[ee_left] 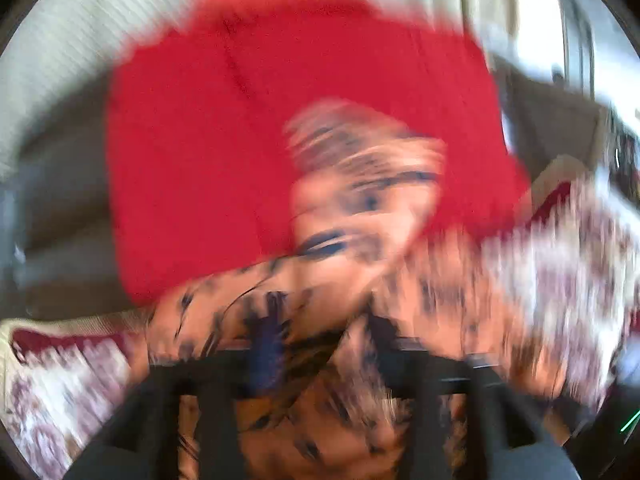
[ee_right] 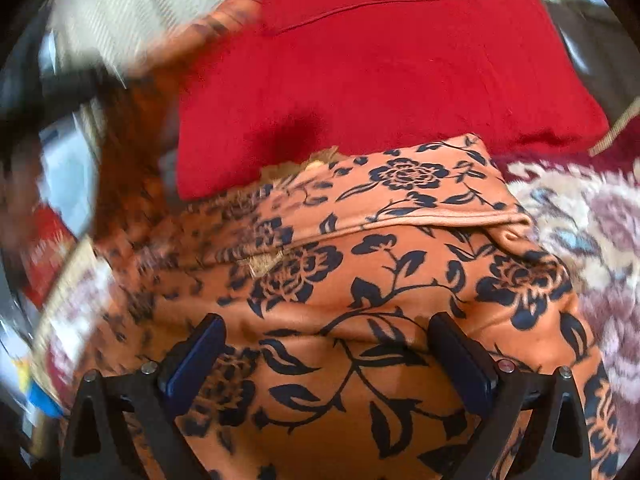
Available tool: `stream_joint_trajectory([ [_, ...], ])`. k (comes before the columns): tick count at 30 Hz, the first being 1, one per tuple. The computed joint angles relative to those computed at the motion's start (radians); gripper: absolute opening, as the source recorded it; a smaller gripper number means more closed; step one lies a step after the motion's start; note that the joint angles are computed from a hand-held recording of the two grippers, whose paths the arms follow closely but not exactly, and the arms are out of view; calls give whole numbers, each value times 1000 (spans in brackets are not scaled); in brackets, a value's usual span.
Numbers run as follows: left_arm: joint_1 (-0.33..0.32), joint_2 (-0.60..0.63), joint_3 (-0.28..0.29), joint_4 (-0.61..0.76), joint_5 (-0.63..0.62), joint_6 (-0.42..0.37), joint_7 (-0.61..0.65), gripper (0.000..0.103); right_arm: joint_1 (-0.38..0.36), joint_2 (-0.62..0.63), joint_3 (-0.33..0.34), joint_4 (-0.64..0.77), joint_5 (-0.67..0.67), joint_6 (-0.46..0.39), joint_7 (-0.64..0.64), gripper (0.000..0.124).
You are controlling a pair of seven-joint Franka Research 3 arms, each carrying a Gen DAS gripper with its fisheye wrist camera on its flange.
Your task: Fold small clothes
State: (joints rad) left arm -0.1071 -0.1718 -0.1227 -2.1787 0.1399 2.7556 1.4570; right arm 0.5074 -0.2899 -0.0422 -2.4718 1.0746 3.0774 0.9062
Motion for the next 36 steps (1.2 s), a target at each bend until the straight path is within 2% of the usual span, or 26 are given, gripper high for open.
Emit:
stream_joint_trajectory([
  [2, 26, 2, -21, -17, 65, -73, -90, 58, -21, -48, -23, -9, 17, -99, 56, 103],
  [4, 42, -47, 4, -77, 45, -50, -136, 58, -28, -82, -44, -12, 63, -146, 44, 103],
  [6, 52, -130, 44, -155, -3, -2, -152, 63, -53, -94, -55, 5, 75, -203, 52, 103],
  [7, 67, -185, 50, -208, -1, 23, -178, 69, -65, -88, -64, 26, 86, -237, 52, 103],
  [8, 85, -211, 60, -233, 6, 41, -190, 73, -77, -72, -74, 59, 108, -268, 55, 103],
  [9, 110, -238, 63, -261, 23, 57, -210, 73, -91, -52, -78, 90, 124, -294, 68, 103],
  [10, 118, -277, 92, -303, 60, 72, -244, 73, -109, -23, -82, 132, 130, -330, 96, 103],
  [12, 164, -289, 98, -326, 45, 72, -232, 73, -129, 51, -106, 234, 145, -419, 148, 103],
  [14, 163, -282, 130, -334, 23, 67, -229, 73, -215, 154, -56, 360, -41, -505, 392, 103],
  [16, 174, -317, 143, -380, 3, 70, -244, 73, -246, 245, -43, 483, -169, -593, 545, 103],
  [18, 166, -336, 177, -413, -27, 88, -231, 73, -272, 330, -12, 623, -410, -705, 780, 103],
  [22, 151, -343, 210, -451, -73, 111, -207, 73, -270, 429, 50, 790, -640, -783, 917, 103],
  [25, 137, -350, 236, -473, -108, 134, -178, 73, -249, 516, 52, 895, -816, -881, 1078, 101],
  [27, 147, -369, 236, -490, -112, 141, -167, 73, -243, 508, 46, 865, -884, -881, 1138, 79],
  [28, 155, -381, 235, -502, -110, 146, -163, 73, -247, 479, 45, 818, -897, -863, 1149, 62],
  [31, 178, -400, 234, -533, -107, 172, -165, 73, -267, 320, 51, 584, -908, -743, 1138, 61],
  [32, 178, -400, 237, -537, -112, 170, -168, 73, -280, 272, 51, 505, -875, -707, 1125, 61],
  [35, 160, -397, 255, -542, -134, 155, -162, 73, -298, 193, 33, 362, -556, -583, 927, 64],
  [36, 158, -401, 254, -544, -135, 148, -157, 73, -298, 177, 31, 339, -490, -550, 879, 64],
])
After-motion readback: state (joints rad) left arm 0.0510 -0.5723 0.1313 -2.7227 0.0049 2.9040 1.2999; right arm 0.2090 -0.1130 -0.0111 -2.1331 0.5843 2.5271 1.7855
